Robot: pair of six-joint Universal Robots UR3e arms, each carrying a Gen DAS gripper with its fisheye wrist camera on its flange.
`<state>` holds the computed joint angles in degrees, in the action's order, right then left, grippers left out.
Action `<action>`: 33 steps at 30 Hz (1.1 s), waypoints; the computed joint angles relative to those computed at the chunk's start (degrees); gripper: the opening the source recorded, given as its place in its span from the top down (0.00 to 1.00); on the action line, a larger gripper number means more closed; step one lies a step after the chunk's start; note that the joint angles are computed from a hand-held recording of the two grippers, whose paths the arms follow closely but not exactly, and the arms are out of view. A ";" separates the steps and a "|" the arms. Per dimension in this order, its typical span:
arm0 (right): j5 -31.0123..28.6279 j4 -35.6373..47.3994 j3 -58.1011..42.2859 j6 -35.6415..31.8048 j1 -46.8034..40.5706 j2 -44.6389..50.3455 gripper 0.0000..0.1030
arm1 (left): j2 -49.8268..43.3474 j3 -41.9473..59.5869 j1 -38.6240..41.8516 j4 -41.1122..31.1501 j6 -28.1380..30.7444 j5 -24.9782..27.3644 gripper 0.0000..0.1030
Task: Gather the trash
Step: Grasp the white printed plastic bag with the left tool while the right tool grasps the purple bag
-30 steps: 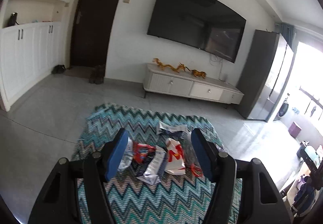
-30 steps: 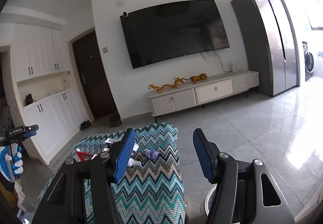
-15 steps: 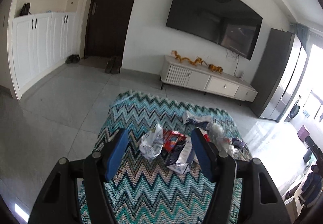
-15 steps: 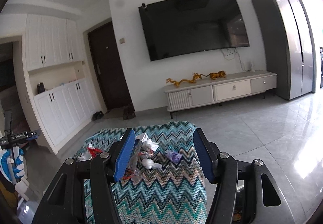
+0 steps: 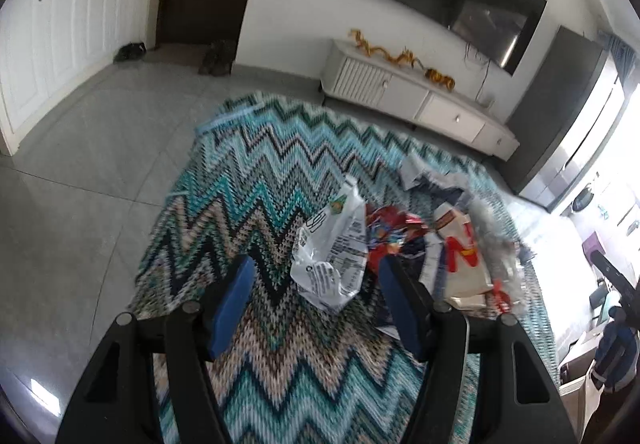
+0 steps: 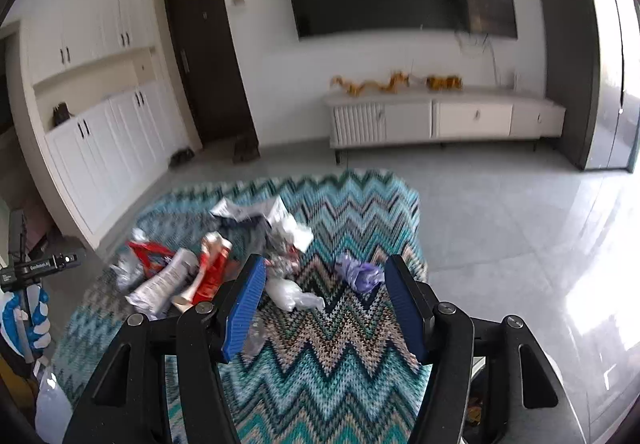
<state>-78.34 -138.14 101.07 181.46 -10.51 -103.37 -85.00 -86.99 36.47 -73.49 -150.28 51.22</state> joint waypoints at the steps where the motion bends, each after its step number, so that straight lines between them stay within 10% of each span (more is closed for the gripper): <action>1: -0.62 -0.60 -0.20 0.17 0.57 1.46 0.41 | -1.96 0.55 -1.36 1.43 -0.65 0.89 0.39; 15: -2.40 -3.21 -11.77 -3.96 0.92 26.17 0.41 | -14.08 2.79 -10.03 9.46 -0.11 5.59 0.55; 24: -1.79 -3.31 -10.31 -6.12 0.53 27.43 0.65 | -12.48 0.38 -8.65 11.69 -2.85 4.98 0.71; 33: 1.57 -5.61 -1.08 -5.15 -0.86 15.41 0.67 | -1.28 -3.69 -2.42 7.12 -2.92 1.35 0.73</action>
